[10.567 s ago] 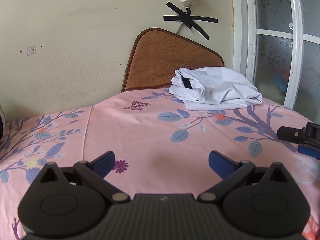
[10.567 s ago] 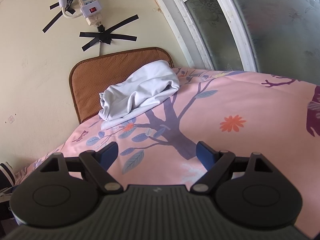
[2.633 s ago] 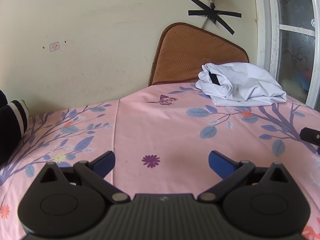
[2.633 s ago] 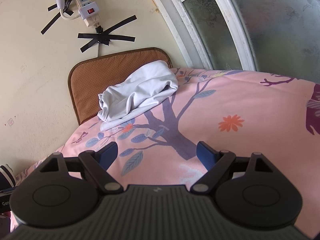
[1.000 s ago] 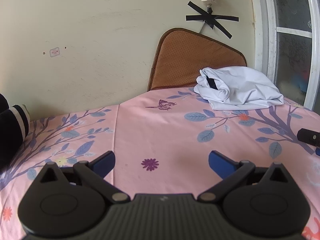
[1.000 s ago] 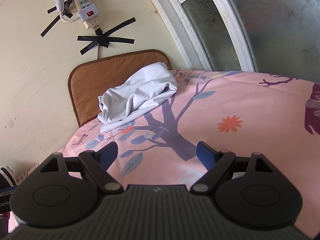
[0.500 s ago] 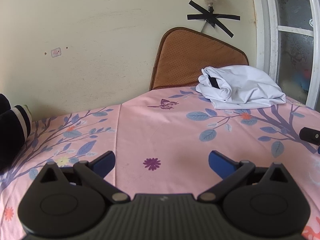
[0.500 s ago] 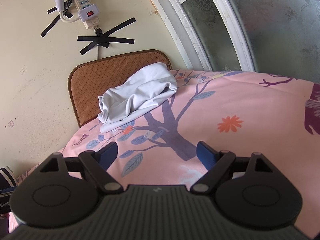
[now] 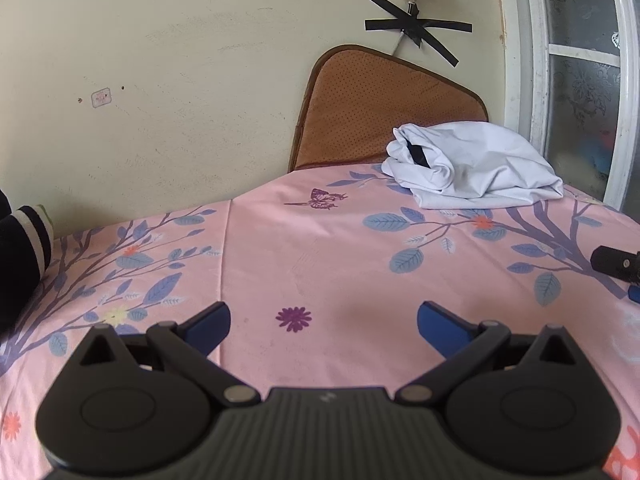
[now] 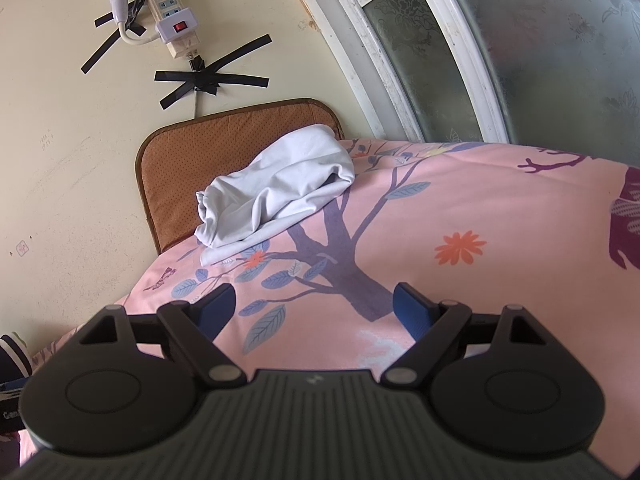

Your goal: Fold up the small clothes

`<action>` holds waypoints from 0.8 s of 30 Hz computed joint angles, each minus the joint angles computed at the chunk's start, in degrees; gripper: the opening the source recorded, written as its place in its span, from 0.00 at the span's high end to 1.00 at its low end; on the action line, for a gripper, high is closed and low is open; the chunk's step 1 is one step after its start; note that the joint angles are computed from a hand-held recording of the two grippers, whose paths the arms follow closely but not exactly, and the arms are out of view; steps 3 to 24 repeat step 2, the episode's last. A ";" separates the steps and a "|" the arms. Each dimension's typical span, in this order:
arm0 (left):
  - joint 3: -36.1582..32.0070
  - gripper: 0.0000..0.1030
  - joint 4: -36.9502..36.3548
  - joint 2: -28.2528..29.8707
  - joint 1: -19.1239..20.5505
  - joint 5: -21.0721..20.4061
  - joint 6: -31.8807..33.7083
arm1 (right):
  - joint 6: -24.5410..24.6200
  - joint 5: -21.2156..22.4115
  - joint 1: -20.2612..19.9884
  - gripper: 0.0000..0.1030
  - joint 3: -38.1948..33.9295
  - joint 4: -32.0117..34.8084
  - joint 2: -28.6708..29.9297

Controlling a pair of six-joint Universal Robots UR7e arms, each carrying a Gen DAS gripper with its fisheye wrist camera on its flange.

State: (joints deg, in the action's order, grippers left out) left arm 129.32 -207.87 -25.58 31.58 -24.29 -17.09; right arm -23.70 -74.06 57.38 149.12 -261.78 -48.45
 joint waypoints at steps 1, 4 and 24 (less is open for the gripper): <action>-0.01 0.00 0.25 -0.14 0.15 -0.45 -0.04 | 0.00 0.00 0.00 0.15 0.00 0.00 0.00; 0.00 0.00 0.52 -0.35 0.33 -1.11 -0.09 | 0.01 -0.01 0.00 0.15 0.00 -0.05 0.03; 0.00 0.00 0.52 -0.35 0.33 -1.11 -0.09 | 0.01 -0.01 0.00 0.15 0.00 -0.05 0.03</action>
